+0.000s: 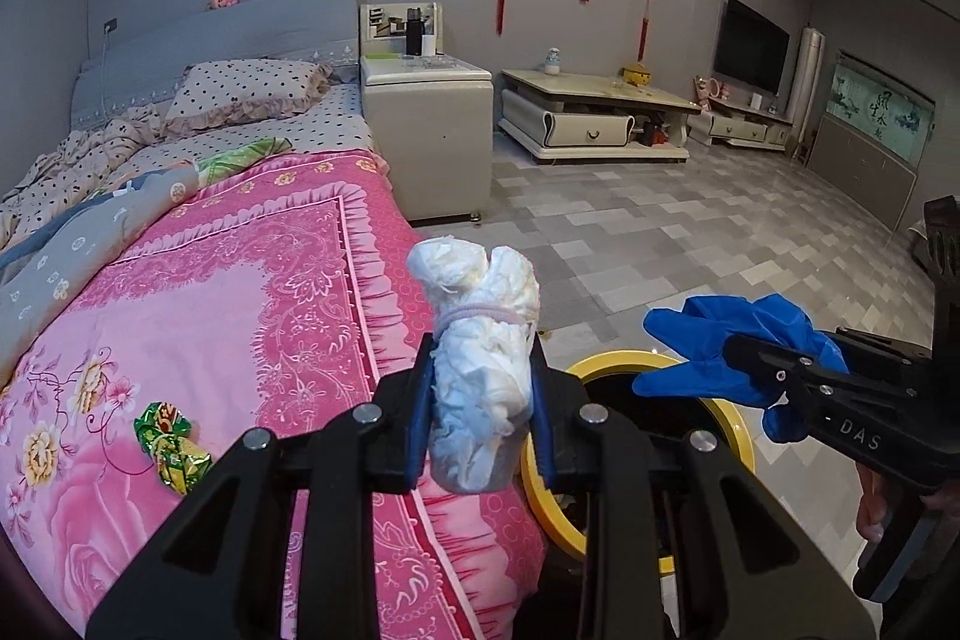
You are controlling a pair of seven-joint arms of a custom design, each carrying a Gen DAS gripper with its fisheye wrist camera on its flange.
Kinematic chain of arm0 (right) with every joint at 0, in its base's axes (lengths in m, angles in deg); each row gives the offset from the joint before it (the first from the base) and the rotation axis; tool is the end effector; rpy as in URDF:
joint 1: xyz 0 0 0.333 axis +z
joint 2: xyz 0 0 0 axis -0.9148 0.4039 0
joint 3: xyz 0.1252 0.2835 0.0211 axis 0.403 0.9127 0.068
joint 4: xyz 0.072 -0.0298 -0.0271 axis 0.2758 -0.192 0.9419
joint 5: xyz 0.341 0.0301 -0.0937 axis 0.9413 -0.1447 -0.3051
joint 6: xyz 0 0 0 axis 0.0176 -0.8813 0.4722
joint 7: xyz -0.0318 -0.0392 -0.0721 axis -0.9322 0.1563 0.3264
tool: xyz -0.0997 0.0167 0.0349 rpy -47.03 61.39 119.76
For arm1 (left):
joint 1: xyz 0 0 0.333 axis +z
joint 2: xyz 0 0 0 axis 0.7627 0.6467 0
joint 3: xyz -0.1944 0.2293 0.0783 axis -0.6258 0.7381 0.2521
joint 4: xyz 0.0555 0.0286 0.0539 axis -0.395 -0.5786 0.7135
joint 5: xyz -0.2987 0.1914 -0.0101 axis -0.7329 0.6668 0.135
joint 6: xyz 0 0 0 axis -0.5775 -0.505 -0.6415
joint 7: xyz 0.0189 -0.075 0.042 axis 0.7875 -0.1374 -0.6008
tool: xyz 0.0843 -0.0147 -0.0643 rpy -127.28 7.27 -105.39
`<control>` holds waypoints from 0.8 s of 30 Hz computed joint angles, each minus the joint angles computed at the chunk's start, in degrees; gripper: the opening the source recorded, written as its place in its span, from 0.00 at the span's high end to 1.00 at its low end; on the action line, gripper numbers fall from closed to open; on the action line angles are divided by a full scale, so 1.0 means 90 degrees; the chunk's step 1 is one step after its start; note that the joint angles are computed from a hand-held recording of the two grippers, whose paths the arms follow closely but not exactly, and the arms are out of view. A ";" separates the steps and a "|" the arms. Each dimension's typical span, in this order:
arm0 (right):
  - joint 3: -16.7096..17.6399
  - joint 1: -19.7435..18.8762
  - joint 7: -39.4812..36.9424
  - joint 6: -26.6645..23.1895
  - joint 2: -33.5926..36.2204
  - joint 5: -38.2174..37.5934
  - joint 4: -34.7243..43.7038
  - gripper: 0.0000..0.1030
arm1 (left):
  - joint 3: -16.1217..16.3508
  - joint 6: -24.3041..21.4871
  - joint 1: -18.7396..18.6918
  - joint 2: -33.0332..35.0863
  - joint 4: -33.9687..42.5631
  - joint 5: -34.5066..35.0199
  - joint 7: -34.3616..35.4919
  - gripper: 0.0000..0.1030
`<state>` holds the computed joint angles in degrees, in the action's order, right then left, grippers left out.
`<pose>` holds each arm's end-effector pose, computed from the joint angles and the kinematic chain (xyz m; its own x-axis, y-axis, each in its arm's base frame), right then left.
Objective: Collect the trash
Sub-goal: 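Lower both tools over the yellow bin and open them to drop the items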
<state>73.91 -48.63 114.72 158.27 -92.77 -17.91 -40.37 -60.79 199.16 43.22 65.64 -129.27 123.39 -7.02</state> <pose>0.5065 0.1700 0.5901 0.4515 -0.8702 -0.1971 -0.6411 -0.1627 -0.7500 0.4767 -0.2067 0.5985 0.0120 -0.9986 0.0522 -0.5891 -0.0493 -0.8066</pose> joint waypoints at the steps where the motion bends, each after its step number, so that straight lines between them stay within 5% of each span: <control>1: -0.0020 -0.0022 0.0017 -0.0005 0.0016 -0.0005 -0.0011 0.81 | -0.0029 -0.0011 -0.0013 0.0093 0.0069 0.0021 -0.0002 0.75; 24: -0.0187 -0.0540 0.0594 -0.0285 0.0488 0.0008 0.0022 0.81 | 0.0115 -0.0063 -0.0793 0.1991 0.1259 -0.1543 0.1345 0.74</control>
<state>72.23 -53.49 120.07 155.70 -88.38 -17.84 -40.17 -59.76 198.59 36.09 83.56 -117.94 109.51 5.09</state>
